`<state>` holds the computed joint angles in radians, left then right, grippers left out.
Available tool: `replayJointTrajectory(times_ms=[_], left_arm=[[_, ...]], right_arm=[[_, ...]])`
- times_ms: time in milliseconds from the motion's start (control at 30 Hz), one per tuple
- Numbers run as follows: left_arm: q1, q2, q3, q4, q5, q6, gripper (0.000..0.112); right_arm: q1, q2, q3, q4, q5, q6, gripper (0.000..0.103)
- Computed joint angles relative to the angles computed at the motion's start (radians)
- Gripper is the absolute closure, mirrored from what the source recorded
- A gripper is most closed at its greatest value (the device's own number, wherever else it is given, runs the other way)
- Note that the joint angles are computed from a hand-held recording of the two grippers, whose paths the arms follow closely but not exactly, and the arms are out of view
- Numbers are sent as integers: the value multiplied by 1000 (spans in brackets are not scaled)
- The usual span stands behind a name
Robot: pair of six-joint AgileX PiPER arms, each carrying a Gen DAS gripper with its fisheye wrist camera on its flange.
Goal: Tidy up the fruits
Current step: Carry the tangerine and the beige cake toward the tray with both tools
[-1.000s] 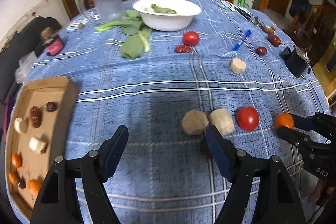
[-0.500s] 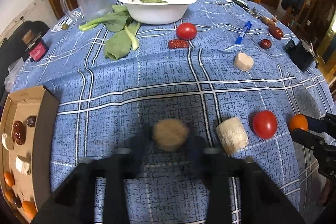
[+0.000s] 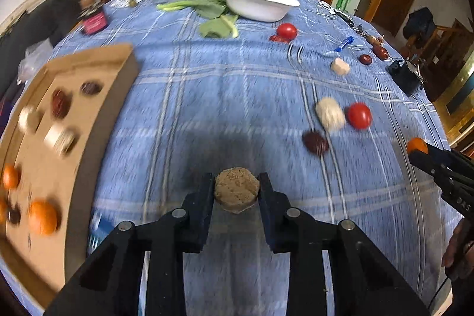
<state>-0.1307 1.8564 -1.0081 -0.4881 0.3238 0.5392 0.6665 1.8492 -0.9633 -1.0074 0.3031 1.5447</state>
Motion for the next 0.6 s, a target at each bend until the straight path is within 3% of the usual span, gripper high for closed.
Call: replayJointTrajectory(times_ms=[233,300,600], left_arm=[[60,-155,206,-133,-83,165,84],[92,-181,235,-230,-68,281,84],[193,-261,271,-394,-9,512,84]], right_arm=[[133,15,-21,7,116,97,68],[155,16,-30,21,137,101,68],[222,60,-143,115,222,42,67]])
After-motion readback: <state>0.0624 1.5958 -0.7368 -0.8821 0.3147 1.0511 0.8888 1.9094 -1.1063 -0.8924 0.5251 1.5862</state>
